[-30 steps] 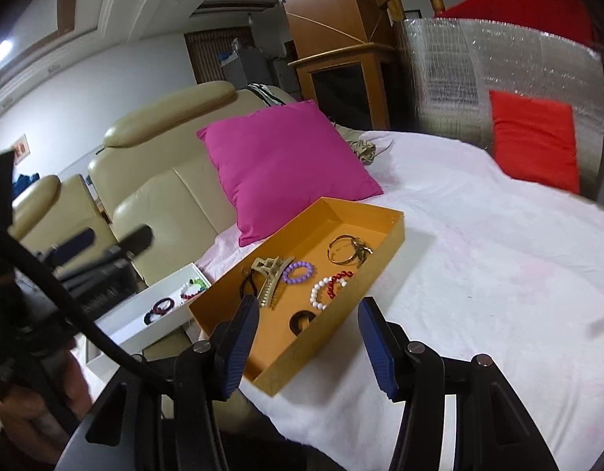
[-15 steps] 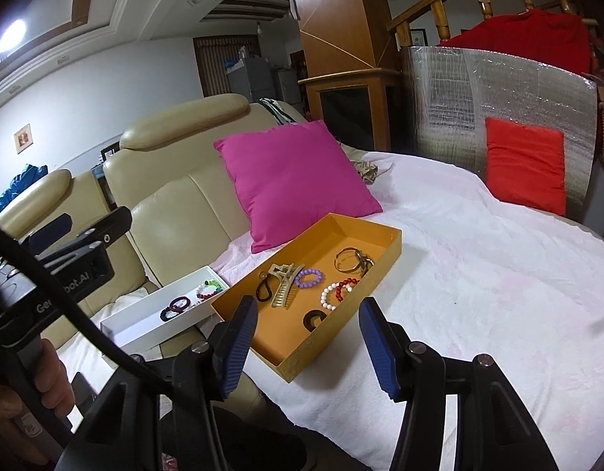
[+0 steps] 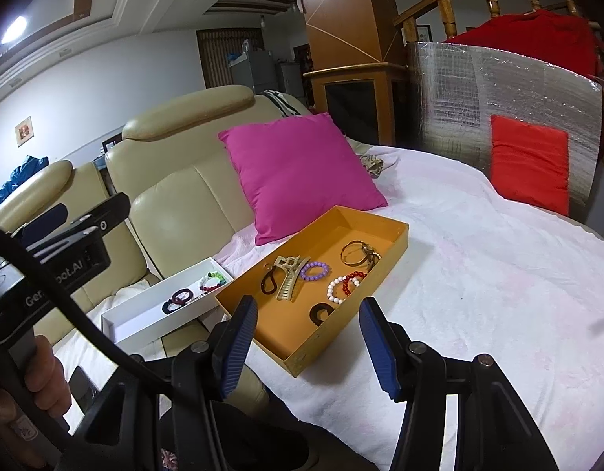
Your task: Organize jewelry
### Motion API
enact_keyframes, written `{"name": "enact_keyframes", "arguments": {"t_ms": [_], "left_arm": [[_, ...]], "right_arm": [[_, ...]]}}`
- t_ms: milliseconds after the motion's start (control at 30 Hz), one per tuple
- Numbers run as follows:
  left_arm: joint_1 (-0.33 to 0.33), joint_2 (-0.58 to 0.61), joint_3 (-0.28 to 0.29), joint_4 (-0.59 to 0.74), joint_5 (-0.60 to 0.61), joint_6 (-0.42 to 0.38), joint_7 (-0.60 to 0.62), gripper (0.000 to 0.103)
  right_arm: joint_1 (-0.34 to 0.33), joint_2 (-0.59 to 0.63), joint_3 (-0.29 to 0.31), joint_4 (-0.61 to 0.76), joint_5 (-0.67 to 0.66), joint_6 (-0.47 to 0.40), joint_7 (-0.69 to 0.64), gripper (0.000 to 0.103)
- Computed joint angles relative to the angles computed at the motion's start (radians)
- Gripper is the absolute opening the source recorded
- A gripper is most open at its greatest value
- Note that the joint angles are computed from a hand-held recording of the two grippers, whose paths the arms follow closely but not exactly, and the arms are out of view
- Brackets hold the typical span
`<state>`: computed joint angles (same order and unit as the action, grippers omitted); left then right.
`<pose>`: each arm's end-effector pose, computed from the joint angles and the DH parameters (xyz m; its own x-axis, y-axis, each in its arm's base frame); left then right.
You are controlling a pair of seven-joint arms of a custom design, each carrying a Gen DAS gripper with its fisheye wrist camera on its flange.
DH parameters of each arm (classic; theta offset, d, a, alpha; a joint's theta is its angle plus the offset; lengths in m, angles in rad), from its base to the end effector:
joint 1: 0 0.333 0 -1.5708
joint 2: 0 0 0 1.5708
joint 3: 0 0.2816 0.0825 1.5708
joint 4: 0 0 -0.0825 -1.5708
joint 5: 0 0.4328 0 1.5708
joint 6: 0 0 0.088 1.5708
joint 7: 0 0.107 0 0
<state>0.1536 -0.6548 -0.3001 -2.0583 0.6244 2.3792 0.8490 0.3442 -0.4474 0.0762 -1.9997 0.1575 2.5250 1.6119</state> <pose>0.4462 -0.1111 0.7590 0.3810 -0.9132 -0.1447 -0.3965 -0.0200 -0.9178 0.4737 0.2199 0.7247 0.3774 -0.9125 -0.1578 -0.5733 -0.0964 -0.8136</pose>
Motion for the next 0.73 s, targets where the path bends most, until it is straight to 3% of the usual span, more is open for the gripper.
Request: {"name": "enact_keyframes", "arguments": {"t_ms": [500,733], "left_arm": [[0.017,0.043,-0.004,0.034,0.030,-0.002,-0.016,0.089],[-0.014,0.139,-0.034,0.108,0.064,0.031,-0.022,0.089]], "right_arm": [[0.003,0.095,0.009,0.096,-0.017,-0.009,-0.028,0.058],[-0.035,0.105,-0.019,0.088,0.000,0.032,0.007,0.058]]}}
